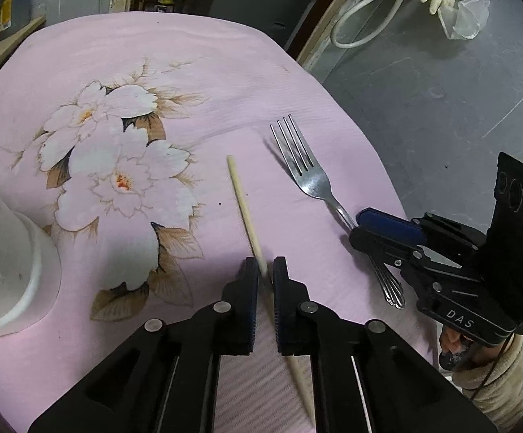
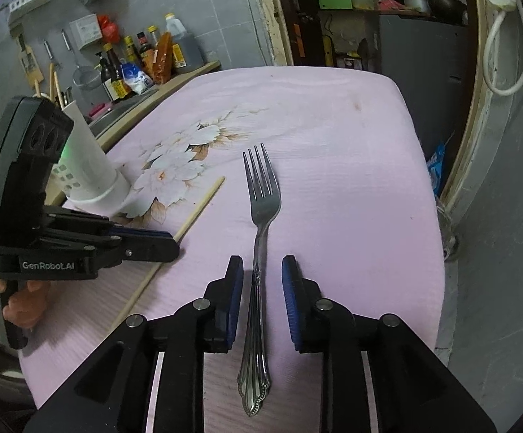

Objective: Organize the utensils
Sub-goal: 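Close the left gripper on the wooden chopstick while the right gripper holds the fork, then lift the fork and chopstick and carry both over the white caddy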

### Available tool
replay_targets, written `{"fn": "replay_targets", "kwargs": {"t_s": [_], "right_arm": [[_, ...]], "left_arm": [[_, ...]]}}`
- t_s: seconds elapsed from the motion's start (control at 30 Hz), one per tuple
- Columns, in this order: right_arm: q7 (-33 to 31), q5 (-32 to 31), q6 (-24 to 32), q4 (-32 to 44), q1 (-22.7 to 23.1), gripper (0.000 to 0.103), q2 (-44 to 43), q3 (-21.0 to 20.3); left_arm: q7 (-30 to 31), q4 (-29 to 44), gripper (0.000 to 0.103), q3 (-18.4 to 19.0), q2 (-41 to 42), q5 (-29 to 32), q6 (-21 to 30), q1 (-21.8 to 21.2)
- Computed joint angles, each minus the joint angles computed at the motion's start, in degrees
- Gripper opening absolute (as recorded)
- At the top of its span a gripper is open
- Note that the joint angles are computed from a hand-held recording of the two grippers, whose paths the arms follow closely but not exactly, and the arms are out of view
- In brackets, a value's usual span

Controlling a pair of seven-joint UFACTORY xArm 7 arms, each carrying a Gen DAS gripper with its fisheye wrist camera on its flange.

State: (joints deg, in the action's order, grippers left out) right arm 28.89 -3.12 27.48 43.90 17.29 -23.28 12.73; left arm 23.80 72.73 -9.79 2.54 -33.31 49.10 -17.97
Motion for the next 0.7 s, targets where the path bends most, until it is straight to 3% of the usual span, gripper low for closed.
{"fn": "replay_targets", "kwargs": {"t_s": [0.23, 0.4, 0.6, 0.7], "right_arm": [[3.4, -7.0, 1.2, 4.4, -3.0, 0.023, 4.3, 2.8], [7.4, -16.5, 5.2, 11.4, -4.1, 0.027, 10.7, 4.7], [11.6, -26.3, 9.8, 17.5, -1.3, 0.040, 17.1, 3.9], [12.9, -28.7, 10.3, 17.8, 0.3, 0.034, 17.6, 2.4]], "left_arm": [[2.6, -4.9, 0.003, 1.3, -4.2, -2.9, 0.6, 0.9], [2.6, -7.3, 0.003, 1.7, -7.4, -0.3, 0.7, 0.4], [4.7, -10.2, 0.004, 2.7, -9.9, -1.0, -0.9, -0.3], [6.0, -11.8, 0.004, 3.0, -10.9, -1.6, -2.1, -0.6]]}}
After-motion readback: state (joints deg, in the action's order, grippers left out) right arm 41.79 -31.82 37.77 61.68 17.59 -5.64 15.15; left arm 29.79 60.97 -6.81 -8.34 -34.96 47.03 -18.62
